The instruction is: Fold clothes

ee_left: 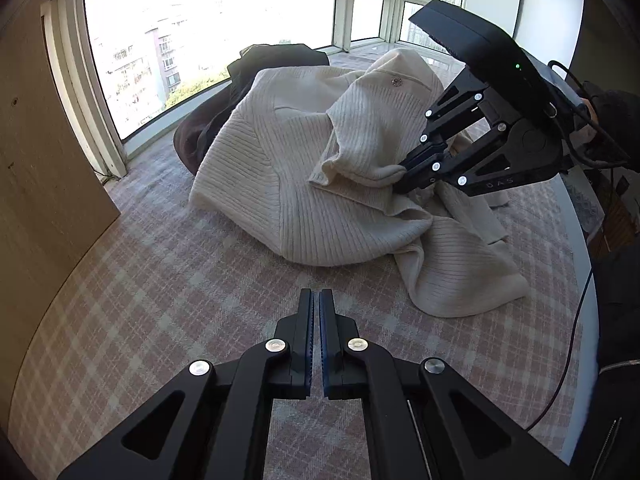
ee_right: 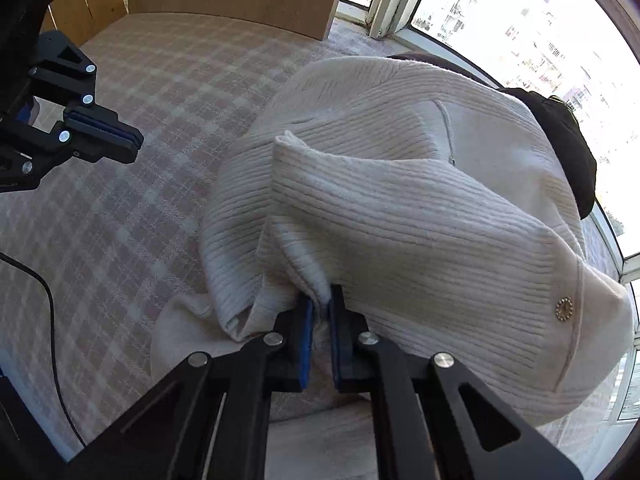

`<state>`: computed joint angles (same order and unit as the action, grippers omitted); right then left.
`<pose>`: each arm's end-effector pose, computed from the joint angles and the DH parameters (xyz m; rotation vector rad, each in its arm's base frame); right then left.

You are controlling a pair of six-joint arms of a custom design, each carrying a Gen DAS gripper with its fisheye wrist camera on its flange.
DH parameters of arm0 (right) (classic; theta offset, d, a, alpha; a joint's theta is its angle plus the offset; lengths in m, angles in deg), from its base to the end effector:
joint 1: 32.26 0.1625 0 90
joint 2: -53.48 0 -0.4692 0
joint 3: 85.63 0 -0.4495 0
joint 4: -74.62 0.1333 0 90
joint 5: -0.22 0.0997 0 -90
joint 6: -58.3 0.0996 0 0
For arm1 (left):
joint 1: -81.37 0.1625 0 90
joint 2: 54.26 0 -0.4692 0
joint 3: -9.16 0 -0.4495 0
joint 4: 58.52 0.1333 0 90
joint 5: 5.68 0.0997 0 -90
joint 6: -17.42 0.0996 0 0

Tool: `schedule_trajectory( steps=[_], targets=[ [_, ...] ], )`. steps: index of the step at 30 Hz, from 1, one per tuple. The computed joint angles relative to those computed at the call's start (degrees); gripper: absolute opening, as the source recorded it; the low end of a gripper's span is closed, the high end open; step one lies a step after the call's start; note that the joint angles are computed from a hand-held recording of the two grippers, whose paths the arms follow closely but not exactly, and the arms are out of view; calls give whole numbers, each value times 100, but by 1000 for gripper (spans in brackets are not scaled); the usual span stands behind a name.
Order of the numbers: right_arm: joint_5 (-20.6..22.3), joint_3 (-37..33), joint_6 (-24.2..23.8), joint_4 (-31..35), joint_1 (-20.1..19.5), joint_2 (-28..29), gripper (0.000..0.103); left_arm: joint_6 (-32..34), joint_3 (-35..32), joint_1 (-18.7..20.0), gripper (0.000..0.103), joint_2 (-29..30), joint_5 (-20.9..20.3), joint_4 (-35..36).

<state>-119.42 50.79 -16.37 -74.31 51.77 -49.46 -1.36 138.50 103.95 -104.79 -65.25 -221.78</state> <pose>0.0423 -0.4037 0.3365 1.2712 -2.1215 0.0024 -0.3693 -0.3526 -0.0114 1.1278 2.4104 -0.4003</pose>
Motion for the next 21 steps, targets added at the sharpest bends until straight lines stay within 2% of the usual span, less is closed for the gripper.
schedule_trajectory(
  steps=[3,7,9,11,14,19,21],
  targets=[
    [190,-224,51,497,-4,-367,6,210,-30,3,3,49,-40,-2],
    [396,-679,146,669,46,-567,6,583,-88,1,3,135,-46,-17],
    [399,-1051,398,706,66,-399,6,785,-141,7,15,194,11,15],
    [426,-1264,415,439,7,-294,6,930,-214,40,20,247,67,102],
    [411,-1616,350,-69,-141,-118,6,1044,-347,113,20,318,146,289],
    [305,-2633,1171,-307,-432,558,6,1448,-651,162,20,494,158,343],
    [247,-2832,1229,-322,-495,764,6,1673,-823,164,20,586,230,416]
  ],
)
